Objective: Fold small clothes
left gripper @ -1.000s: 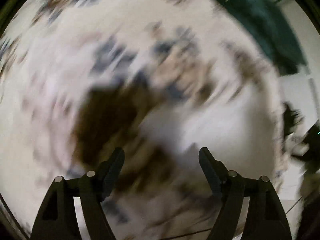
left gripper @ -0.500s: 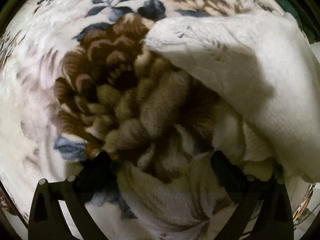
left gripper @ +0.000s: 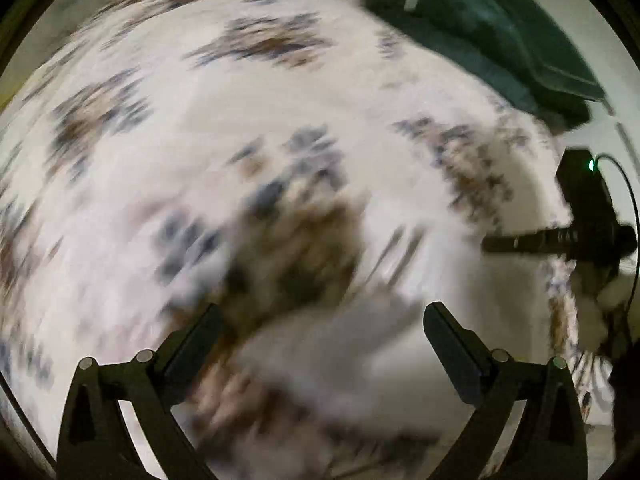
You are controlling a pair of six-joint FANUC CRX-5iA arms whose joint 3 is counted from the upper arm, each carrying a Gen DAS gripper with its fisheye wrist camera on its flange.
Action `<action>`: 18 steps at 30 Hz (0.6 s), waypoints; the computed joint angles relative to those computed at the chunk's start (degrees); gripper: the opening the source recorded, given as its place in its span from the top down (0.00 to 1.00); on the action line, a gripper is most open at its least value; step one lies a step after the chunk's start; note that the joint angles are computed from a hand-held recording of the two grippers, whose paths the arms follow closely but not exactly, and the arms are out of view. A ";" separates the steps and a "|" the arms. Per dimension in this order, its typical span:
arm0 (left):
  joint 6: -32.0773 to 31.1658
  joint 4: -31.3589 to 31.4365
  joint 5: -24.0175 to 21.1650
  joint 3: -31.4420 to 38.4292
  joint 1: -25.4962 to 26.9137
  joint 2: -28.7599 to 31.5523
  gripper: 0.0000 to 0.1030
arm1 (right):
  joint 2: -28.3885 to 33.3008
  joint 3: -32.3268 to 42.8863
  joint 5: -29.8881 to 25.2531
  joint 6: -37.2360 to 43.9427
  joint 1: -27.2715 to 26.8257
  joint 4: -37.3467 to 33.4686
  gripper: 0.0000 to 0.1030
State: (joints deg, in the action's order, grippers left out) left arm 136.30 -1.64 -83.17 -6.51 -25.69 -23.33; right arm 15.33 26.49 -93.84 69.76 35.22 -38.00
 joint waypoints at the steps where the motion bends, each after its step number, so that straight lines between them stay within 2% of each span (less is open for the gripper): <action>1: -2.86 1.88 2.56 0.21 1.82 2.12 0.01 | -1.53 -1.50 0.83 -1.94 -1.91 -1.47 0.85; 2: -6.35 4.96 6.25 -1.09 3.75 3.35 0.01 | -3.75 -3.71 2.27 -3.70 -3.70 -2.16 0.67; 3: -8.95 6.29 8.60 -0.91 4.30 5.95 0.01 | -7.43 -7.32 4.73 -5.98 -5.46 -1.46 0.55; 4: -11.21 7.34 10.16 -0.97 4.43 7.73 0.01 | -10.07 -9.79 6.26 -7.76 -6.38 -0.35 0.39; 5: -14.80 9.68 11.86 -1.47 4.82 9.72 0.04 | -13.61 -13.29 7.56 -10.07 -7.87 0.88 0.37; 6: -17.84 10.71 11.28 -0.44 4.35 13.12 0.09 | -15.36 -15.09 7.56 -11.17 -8.79 1.10 0.37; 7: -19.64 11.41 10.54 0.24 4.25 14.55 0.30 | -17.55 -17.66 7.49 -12.60 -10.21 1.03 0.37; 8: -21.64 12.51 9.87 0.50 3.50 16.05 0.76 | -18.96 -19.61 7.39 -13.45 -11.46 0.29 0.37; 9: -24.06 14.89 10.45 -0.39 3.46 16.90 0.85 | -20.41 -22.25 6.96 -14.05 -13.37 -1.58 0.37; 12: -23.74 14.13 12.37 -1.57 2.66 14.59 0.88 | -21.67 -26.89 6.78 -13.76 -15.47 -5.31 0.37; 15: -21.31 17.97 16.06 -6.87 6.10 8.81 0.89 | -20.73 -29.84 8.65 -10.34 -16.81 -11.39 0.37; 16: -20.21 18.38 16.20 -7.56 6.90 7.57 0.90 | -21.25 -30.71 10.64 -9.12 -15.97 -12.00 0.43; 17: -18.98 18.86 16.39 -8.52 7.77 5.81 0.90 | -21.54 -30.63 12.60 -8.70 -14.05 -10.07 0.68; 18: -17.82 18.23 16.29 -8.55 7.93 4.99 0.90 | -21.00 -29.35 13.31 -8.54 -11.80 -7.52 0.68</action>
State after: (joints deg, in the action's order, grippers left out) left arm 118.48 16.59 -66.88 -15.06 -17.76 -18.34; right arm -5.67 -2.86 -80.53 61.22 23.41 -45.52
